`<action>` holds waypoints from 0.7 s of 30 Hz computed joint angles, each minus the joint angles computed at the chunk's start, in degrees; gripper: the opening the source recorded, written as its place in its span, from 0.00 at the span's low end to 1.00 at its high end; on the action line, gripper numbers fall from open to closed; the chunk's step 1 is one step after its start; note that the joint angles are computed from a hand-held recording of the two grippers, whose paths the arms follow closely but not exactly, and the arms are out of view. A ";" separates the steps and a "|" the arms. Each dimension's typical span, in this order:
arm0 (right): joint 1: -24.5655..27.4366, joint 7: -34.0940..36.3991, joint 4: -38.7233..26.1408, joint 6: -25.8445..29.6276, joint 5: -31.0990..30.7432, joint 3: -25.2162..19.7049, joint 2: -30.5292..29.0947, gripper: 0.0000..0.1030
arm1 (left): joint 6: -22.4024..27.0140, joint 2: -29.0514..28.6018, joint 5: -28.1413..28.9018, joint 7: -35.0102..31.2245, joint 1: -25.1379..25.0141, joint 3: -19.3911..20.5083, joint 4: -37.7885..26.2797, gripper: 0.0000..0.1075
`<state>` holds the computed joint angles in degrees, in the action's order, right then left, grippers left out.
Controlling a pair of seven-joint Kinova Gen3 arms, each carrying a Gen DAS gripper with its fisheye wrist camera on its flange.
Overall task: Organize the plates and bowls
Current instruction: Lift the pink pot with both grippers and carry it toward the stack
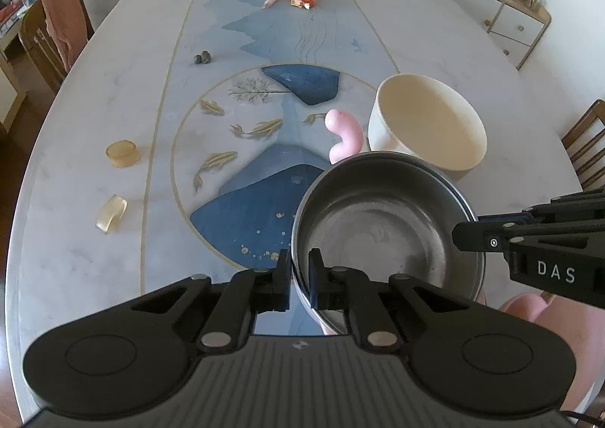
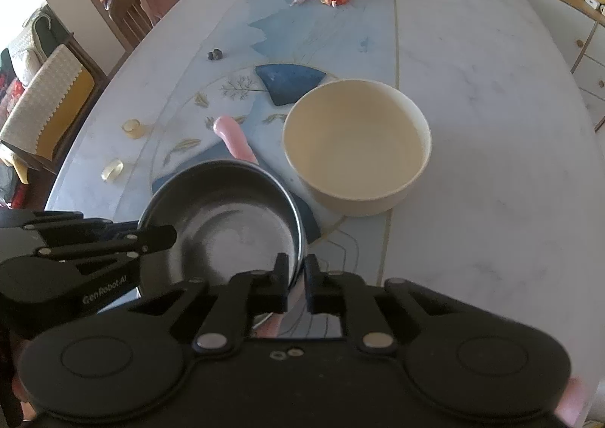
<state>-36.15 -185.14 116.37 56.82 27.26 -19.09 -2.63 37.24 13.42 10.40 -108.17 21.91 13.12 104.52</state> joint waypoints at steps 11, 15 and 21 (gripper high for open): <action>-0.11 -0.65 -1.07 1.69 -0.02 -0.83 -1.45 0.06 | 1.35 -2.46 -2.63 4.19 1.08 -0.71 -0.10 0.05; -0.19 1.33 -2.47 3.30 -0.13 -1.42 -1.88 0.06 | 1.26 -4.00 -3.14 6.36 1.26 -1.00 0.36 0.05; -0.23 1.24 -3.47 4.60 0.25 -2.91 -3.67 0.06 | 2.76 -7.26 -5.45 10.11 1.96 -1.05 0.59 0.05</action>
